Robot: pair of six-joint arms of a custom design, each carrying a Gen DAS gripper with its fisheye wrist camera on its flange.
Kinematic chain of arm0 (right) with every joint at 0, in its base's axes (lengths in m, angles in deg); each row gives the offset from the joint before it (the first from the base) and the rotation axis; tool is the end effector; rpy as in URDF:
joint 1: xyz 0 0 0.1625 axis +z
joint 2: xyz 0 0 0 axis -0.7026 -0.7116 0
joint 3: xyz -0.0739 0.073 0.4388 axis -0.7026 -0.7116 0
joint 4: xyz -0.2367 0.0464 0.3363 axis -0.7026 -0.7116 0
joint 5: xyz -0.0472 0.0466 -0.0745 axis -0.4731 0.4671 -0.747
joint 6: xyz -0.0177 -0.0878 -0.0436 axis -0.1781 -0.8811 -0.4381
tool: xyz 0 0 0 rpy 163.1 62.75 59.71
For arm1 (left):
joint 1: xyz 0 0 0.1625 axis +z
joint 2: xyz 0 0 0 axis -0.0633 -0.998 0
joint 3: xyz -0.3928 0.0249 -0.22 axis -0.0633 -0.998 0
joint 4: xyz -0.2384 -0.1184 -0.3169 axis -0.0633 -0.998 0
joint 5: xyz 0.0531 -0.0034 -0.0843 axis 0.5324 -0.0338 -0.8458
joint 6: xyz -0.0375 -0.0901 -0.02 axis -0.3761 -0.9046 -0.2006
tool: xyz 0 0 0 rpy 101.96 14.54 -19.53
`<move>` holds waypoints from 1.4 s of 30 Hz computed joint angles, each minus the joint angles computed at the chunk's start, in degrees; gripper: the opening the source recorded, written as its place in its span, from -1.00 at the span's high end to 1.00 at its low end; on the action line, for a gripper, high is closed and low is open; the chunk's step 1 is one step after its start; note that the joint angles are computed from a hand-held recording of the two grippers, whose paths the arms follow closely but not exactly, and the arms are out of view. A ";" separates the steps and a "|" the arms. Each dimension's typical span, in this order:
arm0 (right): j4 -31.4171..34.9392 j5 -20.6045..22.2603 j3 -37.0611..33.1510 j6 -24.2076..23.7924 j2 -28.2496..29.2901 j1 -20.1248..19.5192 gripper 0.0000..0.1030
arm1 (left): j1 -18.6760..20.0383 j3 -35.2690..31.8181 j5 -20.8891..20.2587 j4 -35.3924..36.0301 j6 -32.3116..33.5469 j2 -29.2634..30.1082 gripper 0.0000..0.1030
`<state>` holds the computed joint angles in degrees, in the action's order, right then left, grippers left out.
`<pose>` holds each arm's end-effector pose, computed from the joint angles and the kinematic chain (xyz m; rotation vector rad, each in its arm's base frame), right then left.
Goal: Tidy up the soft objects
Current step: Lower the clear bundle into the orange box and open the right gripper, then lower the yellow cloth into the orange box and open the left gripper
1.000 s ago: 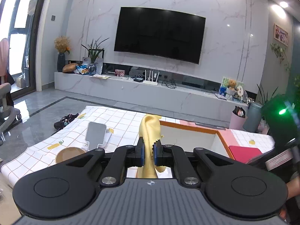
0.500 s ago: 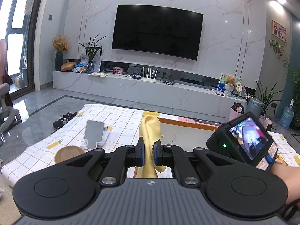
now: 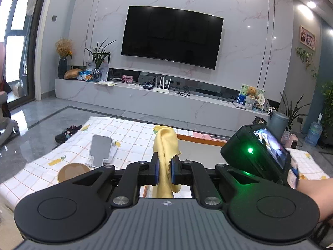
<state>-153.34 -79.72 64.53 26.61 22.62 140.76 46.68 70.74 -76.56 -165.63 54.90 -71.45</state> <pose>0.1596 -0.7187 0.2928 0.4922 -2.5063 0.3055 -0.3782 -0.6149 0.1628 0.9124 2.3828 -1.2298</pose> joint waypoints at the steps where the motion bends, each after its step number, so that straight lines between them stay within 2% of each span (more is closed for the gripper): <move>1: 0.35 0.84 -0.06 0.75 -0.12 -0.30 0.31 | 0.28 -0.12 -0.50 0.60 -0.75 -0.21 0.80; 3: 1.22 0.89 -0.70 2.33 -0.03 -0.70 0.25 | 0.66 -0.43 -1.18 1.98 -2.38 -0.46 0.80; 4: 1.25 0.82 -0.84 3.34 -0.05 -0.90 0.33 | 0.80 -0.59 -1.27 2.57 -3.01 -0.51 0.80; 5: 0.84 0.06 -0.28 4.70 -0.55 -0.96 0.33 | 0.88 -0.74 -1.10 3.05 -3.47 -0.50 0.80; 6: 0.69 0.75 -0.39 7.16 -0.84 -1.58 0.35 | 0.90 -0.85 -0.81 3.36 -3.72 -0.46 0.80; 8: 1.18 2.27 -0.54 13.35 -1.40 -2.89 0.53 | 1.00 -0.83 -0.63 3.31 -3.88 -0.50 0.80; 9: 0.69 0.44 -0.60 13.64 -1.25 -2.83 0.63 | 1.01 -0.86 -0.72 3.33 -3.95 -0.49 0.80; 11: -3.15 -5.23 0.08 10.40 -0.46 -2.20 0.74 | 1.19 -0.74 -1.25 3.45 -3.97 -0.70 0.80; 12: -5.80 -6.67 0.57 10.36 -0.30 -2.15 0.84 | 1.28 -0.66 -1.57 3.47 -3.85 -0.77 0.80; 14: -7.82 -7.50 0.97 11.36 -0.34 -2.33 0.84 | 1.41 -0.64 -1.69 3.77 -3.56 -0.78 0.80; 16: -6.76 -8.88 1.03 8.71 -0.03 -1.96 0.87 | 1.36 -0.97 -0.95 4.56 -3.75 -0.52 0.80; 18: -8.95 -10.59 2.05 6.04 0.31 -1.58 0.87 | 1.38 -1.04 -0.82 4.92 -3.61 -0.40 0.80; 21: -12.11 -9.09 4.35 5.82 -0.65 -1.65 0.85 | 1.19 -0.91 -0.61 4.66 -2.80 -0.26 0.80; 24: -19.92 -7.35 7.92 2.39 -2.15 -1.27 0.82 | 0.79 -0.71 0.40 3.47 -0.95 0.25 0.80; 27: -30.79 -6.24 13.07 -0.54 -4.58 -0.24 0.79 | 0.34 -0.79 1.20 3.14 0.81 0.93 0.80; 29: -33.58 -4.40 15.34 -2.21 -6.57 0.22 0.77 | 0.05 -0.87 1.63 3.44 1.51 1.35 0.80; 30: -36.27 -2.09 17.59 -2.79 -8.40 0.14 0.76 | -0.08 -1.03 1.92 4.01 1.67 1.54 0.80; 33: -40.55 -0.66 20.05 -3.88 -9.76 0.02 0.67 | -0.27 -1.54 2.07 6.72 0.70 1.88 0.80; 36: -51.07 1.20 24.44 -6.05 -10.64 -0.47 0.65 | -0.28 -2.41 0.60 10.24 -0.81 2.12 0.80; 38: -59.11 3.43 27.50 -6.38 -10.75 -1.32 0.63 | -0.48 -3.19 -0.13 11.77 0.55 2.65 0.80; 42: -60.87 5.84 30.77 -4.49 -11.81 -3.41 0.62 | -1.13 -5.36 0.48 14.18 3.68 4.40 0.80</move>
